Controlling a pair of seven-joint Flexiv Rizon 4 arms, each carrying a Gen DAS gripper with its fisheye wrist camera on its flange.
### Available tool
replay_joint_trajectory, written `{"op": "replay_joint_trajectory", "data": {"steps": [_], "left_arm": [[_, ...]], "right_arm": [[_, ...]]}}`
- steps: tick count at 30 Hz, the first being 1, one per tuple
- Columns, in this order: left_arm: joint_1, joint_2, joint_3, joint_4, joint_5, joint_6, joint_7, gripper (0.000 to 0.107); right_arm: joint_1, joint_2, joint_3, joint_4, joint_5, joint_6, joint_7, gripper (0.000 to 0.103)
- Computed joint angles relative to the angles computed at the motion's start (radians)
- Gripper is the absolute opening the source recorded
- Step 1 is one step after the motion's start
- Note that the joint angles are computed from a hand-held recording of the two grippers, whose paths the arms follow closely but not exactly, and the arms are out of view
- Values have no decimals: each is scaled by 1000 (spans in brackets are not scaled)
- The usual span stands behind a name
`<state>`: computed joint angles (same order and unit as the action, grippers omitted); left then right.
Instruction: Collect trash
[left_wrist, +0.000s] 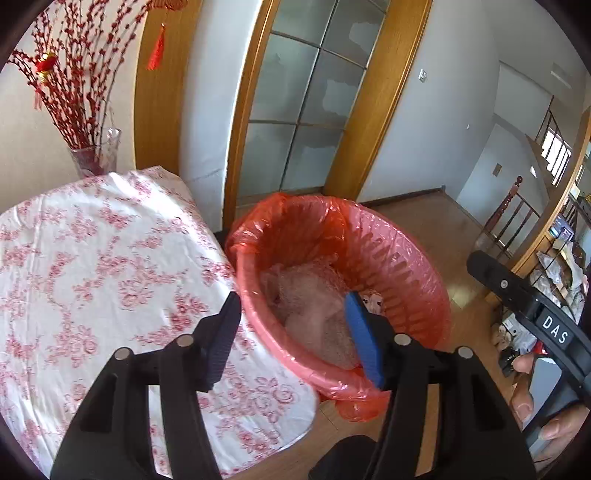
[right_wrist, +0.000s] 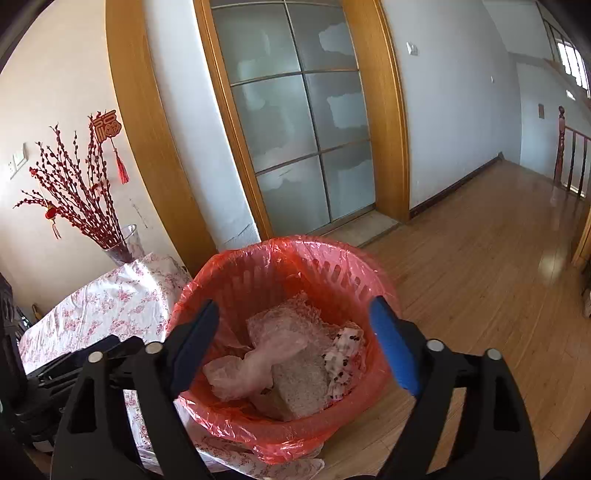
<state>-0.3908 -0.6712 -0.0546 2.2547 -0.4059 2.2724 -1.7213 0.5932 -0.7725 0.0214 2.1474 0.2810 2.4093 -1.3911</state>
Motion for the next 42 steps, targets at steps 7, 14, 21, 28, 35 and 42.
{"op": "replay_joint_trajectory", "data": {"steps": [7,14,21,28,35,42], "left_arm": [[-199,44,61,156,-345,200,69,90],[-312,63,-13,269,-717,390,150,98],[-324,75,-107,346,-867,497,142,99],[-357,73,-148,379,-925,528,92,99],[-389,69,-162,396,-964,554,64,99],[-401,63,-169,400,-975,552,42,99]], "right_arm": [[150,5,-32,26,185,80,-112,101],[254,-25,-11,18,365,180,-228,101],[273,-21,42,34,420,221,-269,101],[300,-30,77,37,472,268,-329,101],[303,-34,104,43,500,293,-342,101],[300,-38,115,54,510,273,-338,101]]}}
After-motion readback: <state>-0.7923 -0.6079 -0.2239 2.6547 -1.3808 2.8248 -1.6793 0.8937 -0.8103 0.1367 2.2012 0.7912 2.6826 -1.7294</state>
